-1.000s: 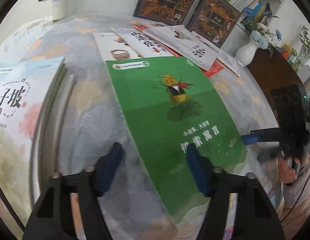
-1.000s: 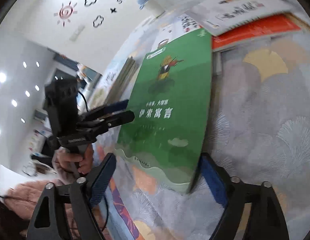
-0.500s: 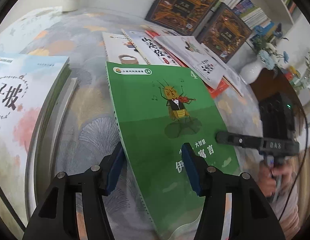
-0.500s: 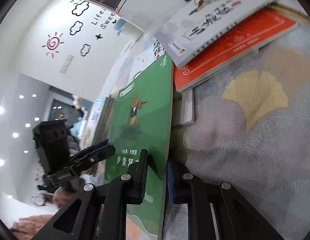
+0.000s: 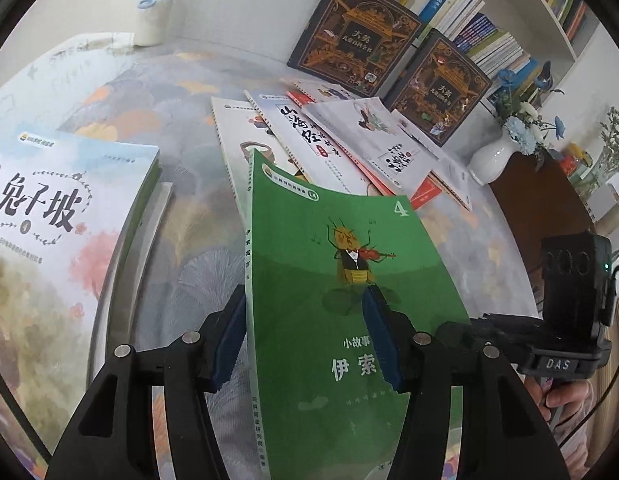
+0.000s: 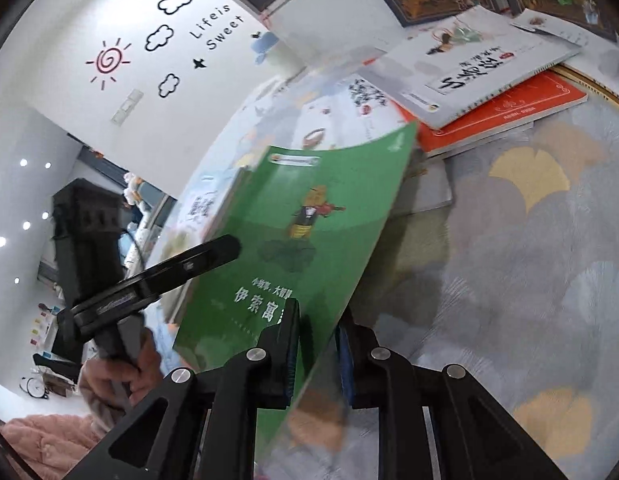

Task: Organize books

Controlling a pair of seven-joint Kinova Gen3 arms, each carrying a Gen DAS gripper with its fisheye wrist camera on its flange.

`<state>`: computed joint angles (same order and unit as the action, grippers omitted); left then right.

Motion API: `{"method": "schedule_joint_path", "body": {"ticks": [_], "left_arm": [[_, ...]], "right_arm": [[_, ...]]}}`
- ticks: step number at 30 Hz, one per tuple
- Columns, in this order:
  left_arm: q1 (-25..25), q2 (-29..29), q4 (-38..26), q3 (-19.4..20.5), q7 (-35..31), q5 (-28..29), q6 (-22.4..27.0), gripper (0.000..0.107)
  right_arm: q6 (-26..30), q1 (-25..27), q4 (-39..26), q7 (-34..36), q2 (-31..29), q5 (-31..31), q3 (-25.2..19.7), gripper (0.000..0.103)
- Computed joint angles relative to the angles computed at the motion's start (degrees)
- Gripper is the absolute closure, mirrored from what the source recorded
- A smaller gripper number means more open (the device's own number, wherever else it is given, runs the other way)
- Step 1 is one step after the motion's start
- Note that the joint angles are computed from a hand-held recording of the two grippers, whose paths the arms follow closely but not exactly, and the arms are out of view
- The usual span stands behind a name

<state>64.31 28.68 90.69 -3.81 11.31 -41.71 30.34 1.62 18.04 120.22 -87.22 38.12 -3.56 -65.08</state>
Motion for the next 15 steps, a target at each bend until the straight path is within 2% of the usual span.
{"method": "schedule_joint_path", "body": {"ticks": [3,5,9,12,15], "left_arm": [[-0.1,-1.08,0.63,0.55,-0.6,0.12,-0.12,0.054],[0.08,-2.15,1.25,0.79,-0.88,-0.34,0.0,0.052],[1.03,-4.86,4.1,-0.03,2.21,-3.28,-1.6,0.053],[0.27,-6.58,4.05,2.2,0.86,-4.3,2.23,0.051],[-2.26,-9.62,5.33,5.15,-1.57,-4.56,4.48,0.049]], "right_arm": [[-1.21,-2.34,0.22,-1.2,-2.13,-0.19,0.88,0.085],[-2.32,-2.05,1.03,-2.05,-2.95,0.19,-0.09,0.085],[-4.16,-3.37,1.84,-4.61,-5.3,2.06,-0.21,0.085],[-4.86,-4.29,1.66,-7.12,-6.42,3.61,-0.93,0.085],[-4.21,-8.31,-0.21,-9.21,-8.88,4.9,0.81,0.085]]}}
